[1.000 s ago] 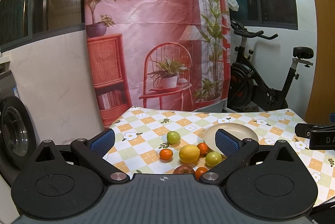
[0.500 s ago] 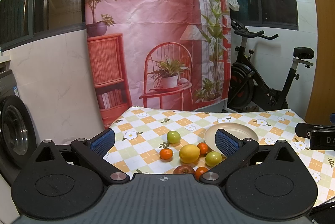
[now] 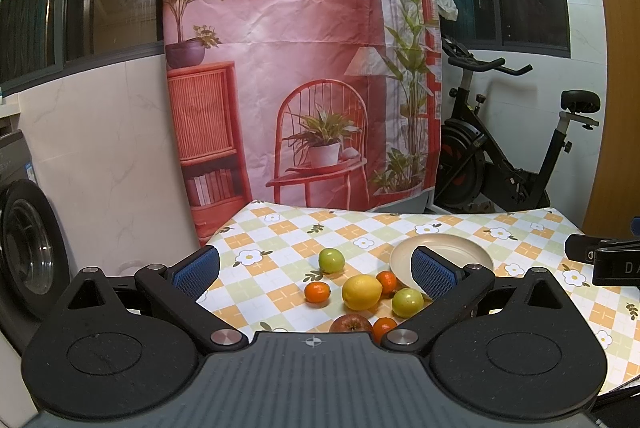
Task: Organize fruits
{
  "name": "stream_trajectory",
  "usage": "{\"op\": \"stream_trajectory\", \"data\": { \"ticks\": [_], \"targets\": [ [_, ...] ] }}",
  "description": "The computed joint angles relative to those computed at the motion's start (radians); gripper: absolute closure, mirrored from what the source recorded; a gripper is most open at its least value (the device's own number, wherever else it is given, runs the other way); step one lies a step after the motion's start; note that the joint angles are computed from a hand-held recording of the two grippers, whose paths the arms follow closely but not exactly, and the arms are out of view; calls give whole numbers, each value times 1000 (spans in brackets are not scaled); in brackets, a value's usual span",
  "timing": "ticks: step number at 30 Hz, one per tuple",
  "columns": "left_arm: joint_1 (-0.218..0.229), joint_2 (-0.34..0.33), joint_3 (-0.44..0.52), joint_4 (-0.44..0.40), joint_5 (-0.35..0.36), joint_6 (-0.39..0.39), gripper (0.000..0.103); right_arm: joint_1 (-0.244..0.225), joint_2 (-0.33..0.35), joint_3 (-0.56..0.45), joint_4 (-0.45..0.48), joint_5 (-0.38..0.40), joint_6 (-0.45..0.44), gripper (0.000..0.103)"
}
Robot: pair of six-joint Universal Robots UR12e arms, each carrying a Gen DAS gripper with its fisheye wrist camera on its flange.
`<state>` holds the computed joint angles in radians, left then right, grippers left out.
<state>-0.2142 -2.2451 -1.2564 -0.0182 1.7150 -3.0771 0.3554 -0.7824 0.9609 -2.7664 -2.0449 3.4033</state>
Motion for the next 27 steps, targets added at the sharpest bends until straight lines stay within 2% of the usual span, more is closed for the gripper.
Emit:
{"op": "stream_trajectory", "data": {
  "ticks": [22,27],
  "targets": [
    [-3,-3,7,-20,14,-13,0,2,13,-17,8,6,8,0],
    [2,-19,27,-5,15,3,0,-6,25,-19,-54,10,-10,0]
  ]
}}
